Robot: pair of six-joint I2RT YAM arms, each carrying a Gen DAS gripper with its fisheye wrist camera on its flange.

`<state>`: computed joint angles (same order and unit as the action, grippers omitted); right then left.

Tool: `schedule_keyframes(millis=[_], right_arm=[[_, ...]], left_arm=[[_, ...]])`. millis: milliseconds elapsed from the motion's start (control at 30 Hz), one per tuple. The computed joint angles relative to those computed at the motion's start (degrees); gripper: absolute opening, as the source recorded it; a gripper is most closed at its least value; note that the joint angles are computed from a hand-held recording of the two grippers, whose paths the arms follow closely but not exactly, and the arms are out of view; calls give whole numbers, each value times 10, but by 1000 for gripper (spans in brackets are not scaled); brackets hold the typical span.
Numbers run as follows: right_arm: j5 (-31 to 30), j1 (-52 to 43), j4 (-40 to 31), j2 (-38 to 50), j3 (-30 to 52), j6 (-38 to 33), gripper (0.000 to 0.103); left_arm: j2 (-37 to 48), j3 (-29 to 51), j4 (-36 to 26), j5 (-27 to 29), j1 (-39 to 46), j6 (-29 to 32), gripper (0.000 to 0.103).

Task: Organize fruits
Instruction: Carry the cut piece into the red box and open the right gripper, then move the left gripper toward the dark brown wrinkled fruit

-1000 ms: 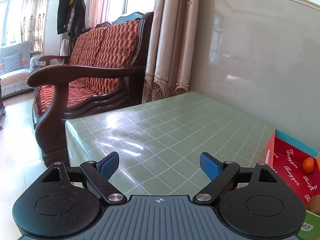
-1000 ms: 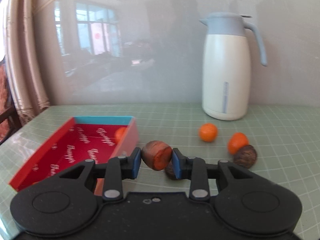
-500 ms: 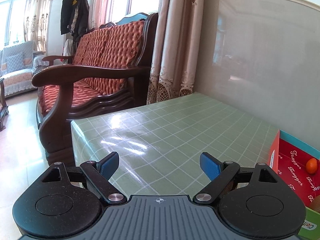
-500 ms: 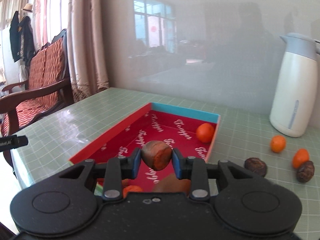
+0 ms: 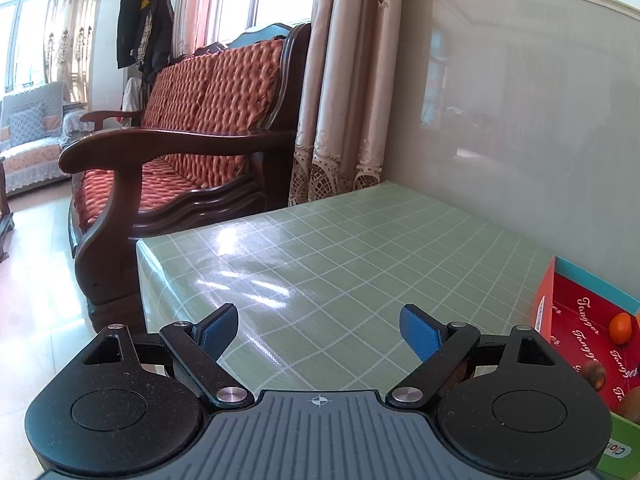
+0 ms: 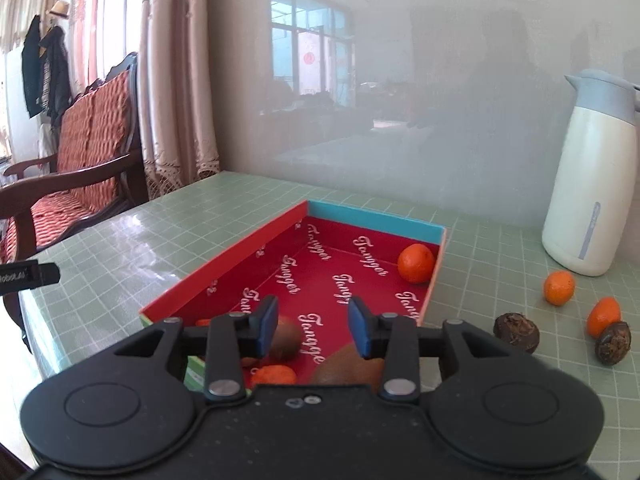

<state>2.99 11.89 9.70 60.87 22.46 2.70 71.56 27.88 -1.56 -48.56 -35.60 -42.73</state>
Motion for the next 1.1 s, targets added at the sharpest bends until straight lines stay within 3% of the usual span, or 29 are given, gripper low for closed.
schedule_keyframes(millis=[200,333,633,900,1100], right_arm=[[16,-43,4,-19,-9,18,66],[18,-79,-11,-21,-4,29,67],[13,-151,-49,-33,-2,49,82],[-6,-236,-89,-50,1,42,83],[-48,-331,-113,-80,-4,14,84]], left_arm=[[9,8,-5,-4,-10,-3,87],[15,13,-5,-5,-16,-2,87],[30,28,-14,-18,-44,-8,88],[70,59,-6,-37,-100,-3,87],[120,94,29,-53,-160,38,88]])
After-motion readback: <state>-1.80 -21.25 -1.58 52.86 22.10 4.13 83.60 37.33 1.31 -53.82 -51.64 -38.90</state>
